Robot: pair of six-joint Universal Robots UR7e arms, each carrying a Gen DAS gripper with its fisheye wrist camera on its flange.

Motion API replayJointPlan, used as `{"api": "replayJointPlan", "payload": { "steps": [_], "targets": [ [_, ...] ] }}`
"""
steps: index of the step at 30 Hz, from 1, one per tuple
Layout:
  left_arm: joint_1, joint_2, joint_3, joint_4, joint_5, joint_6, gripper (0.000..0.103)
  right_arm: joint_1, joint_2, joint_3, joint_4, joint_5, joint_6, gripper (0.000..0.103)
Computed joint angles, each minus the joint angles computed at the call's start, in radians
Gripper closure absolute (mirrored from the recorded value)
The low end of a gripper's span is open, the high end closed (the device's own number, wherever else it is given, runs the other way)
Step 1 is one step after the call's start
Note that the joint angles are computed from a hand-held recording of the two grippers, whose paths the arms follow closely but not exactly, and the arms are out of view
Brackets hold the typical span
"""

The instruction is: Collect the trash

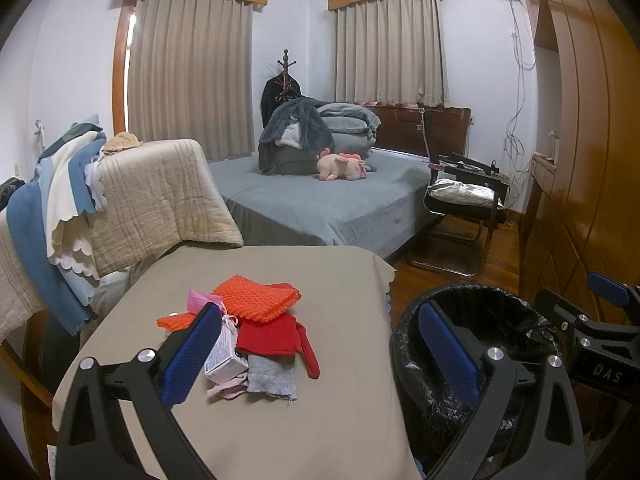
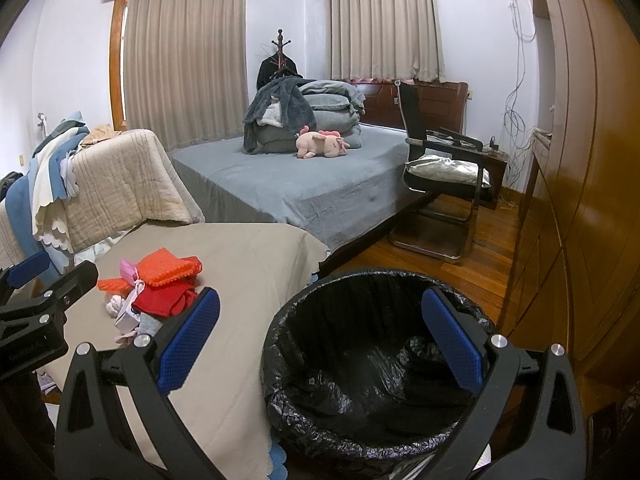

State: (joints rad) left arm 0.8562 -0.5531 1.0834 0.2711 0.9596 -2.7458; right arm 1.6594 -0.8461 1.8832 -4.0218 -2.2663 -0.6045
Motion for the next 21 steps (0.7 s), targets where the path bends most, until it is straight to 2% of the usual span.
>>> {"api": "replayJointPlan", "payload": {
  "steps": [11, 12, 21],
  "targets": [
    [0.007, -0.001, -0.002, 0.002, -0.004, -0.009, 0.006, 0.004, -0.002, 0.003, 0.003, -0.003, -0.004, 0.005],
    [0.008, 0.000, -0.003, 0.002, -0.006, -0.010, 0.006, 0.000, 0.043, -0.041, 0.008, -0.001, -0.003, 0.005],
    [0.023, 0.015, -0.041, 0.022, -0.023, -0.021, 0.006, 0.009, 0.068, -0.087, 0.059, 0.002, -0.002, 0.005]
  ]
}}
